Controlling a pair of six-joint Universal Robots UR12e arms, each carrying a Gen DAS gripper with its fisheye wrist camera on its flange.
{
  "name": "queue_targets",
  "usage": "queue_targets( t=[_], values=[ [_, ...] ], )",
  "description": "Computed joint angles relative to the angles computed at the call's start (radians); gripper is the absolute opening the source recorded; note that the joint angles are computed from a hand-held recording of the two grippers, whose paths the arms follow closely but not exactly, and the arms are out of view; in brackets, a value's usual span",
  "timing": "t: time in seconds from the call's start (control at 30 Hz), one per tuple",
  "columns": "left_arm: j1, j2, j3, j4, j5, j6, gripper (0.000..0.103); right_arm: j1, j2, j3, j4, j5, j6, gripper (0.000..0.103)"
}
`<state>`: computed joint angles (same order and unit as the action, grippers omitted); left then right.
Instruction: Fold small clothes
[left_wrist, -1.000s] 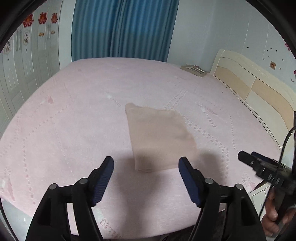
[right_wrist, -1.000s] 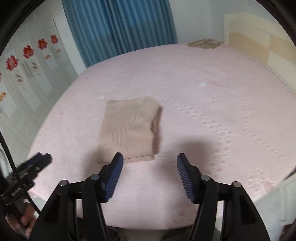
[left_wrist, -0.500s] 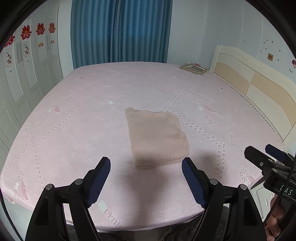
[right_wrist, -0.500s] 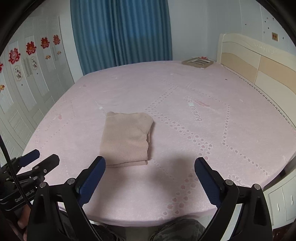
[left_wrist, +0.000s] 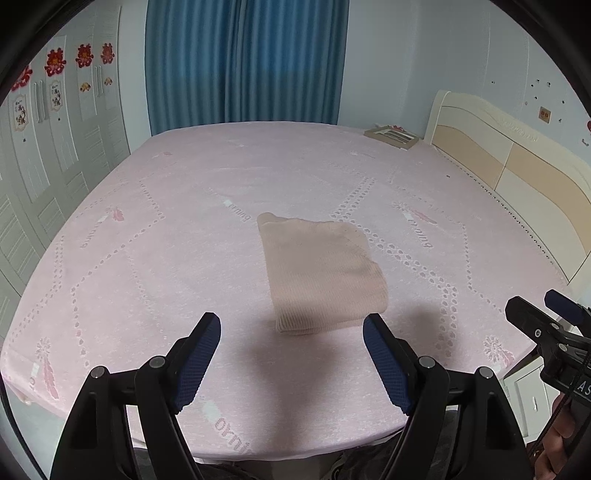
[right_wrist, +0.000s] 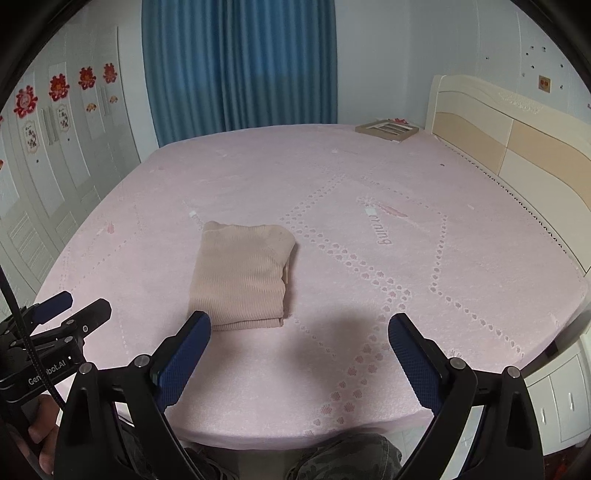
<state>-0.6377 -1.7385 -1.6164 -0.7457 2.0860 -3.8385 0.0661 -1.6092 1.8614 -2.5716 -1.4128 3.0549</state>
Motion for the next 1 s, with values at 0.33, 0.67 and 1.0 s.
queue_targets(
  t=[0.33, 0.67, 1.0],
  values=[
    [0.004, 0.01, -0.01, 0.005, -0.001, 0.002, 0.078, 0.008, 0.001, -0.001, 0.011, 0.003, 0.002, 0.096],
    [0.009, 0.016, -0.017, 0.002, 0.001, -0.002, 0.078, 0.014, 0.0, 0.0, 0.015, 0.004, 0.005, 0.096],
    [0.011, 0.024, -0.023, 0.001, 0.006, -0.003, 0.078, 0.01, -0.002, 0.0, 0.017, 0.019, 0.009, 0.096]
  ],
)
